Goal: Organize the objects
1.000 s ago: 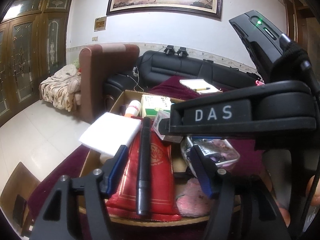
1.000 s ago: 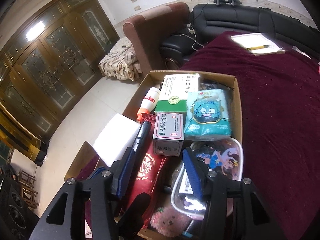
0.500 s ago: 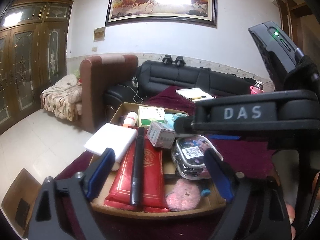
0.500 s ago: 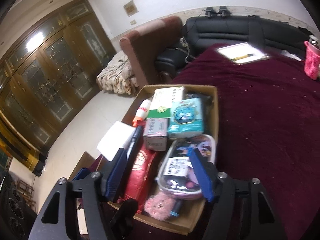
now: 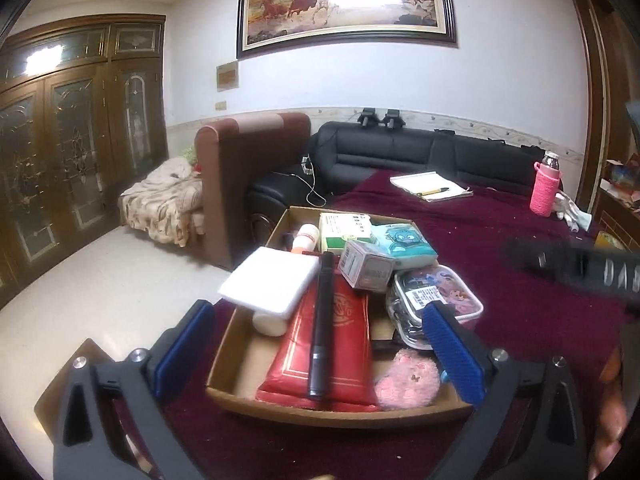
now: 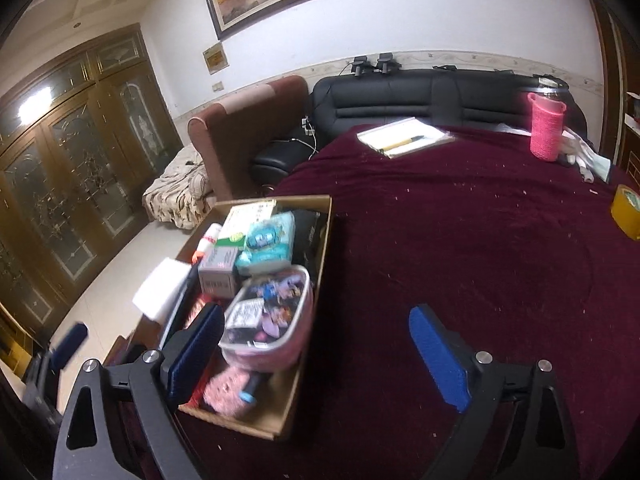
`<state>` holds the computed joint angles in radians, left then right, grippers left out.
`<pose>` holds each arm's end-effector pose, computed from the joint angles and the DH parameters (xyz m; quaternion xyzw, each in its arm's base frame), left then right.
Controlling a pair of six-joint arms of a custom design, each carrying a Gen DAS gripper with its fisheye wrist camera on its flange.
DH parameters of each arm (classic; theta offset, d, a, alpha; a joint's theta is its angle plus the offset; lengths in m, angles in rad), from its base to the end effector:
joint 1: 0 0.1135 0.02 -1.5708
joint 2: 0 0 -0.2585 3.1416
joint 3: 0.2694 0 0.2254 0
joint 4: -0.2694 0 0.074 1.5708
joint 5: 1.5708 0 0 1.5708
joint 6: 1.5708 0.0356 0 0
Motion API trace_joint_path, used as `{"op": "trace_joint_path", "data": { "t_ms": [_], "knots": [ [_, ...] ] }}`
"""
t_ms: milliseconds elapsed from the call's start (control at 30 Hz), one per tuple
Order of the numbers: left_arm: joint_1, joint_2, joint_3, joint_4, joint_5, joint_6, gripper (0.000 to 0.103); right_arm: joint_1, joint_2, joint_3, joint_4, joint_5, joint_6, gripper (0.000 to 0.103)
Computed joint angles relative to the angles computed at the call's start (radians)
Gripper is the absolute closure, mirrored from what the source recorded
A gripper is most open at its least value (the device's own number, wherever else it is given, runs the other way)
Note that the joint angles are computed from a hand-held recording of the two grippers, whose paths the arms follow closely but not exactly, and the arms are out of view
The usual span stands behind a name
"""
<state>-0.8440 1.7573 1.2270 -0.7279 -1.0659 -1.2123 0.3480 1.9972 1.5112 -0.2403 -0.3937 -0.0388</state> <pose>0.2318 -0.2138 0.2226 -0.2335 0.8219 0.1444 0.4990 0.3967 0.1584 0.2294 -0.2506 0.8625 0.2382 0.3696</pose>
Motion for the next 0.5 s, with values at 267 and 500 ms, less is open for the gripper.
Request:
{"op": "trace_joint_path", "data": {
  "t_ms": [267,500],
  "knots": [
    [-0.036,0.031,0.047,-0.250,-0.009,-0.204,0.000,-0.001,-0.056,-0.155,0.101,0.033,-0.040,0.006],
    [-0.064,-0.005,-0.028,-0.221,-0.046,-0.241,0.000,0.020,-0.249,-0.475,0.439,0.147,-0.083,0.000]
  ]
}}
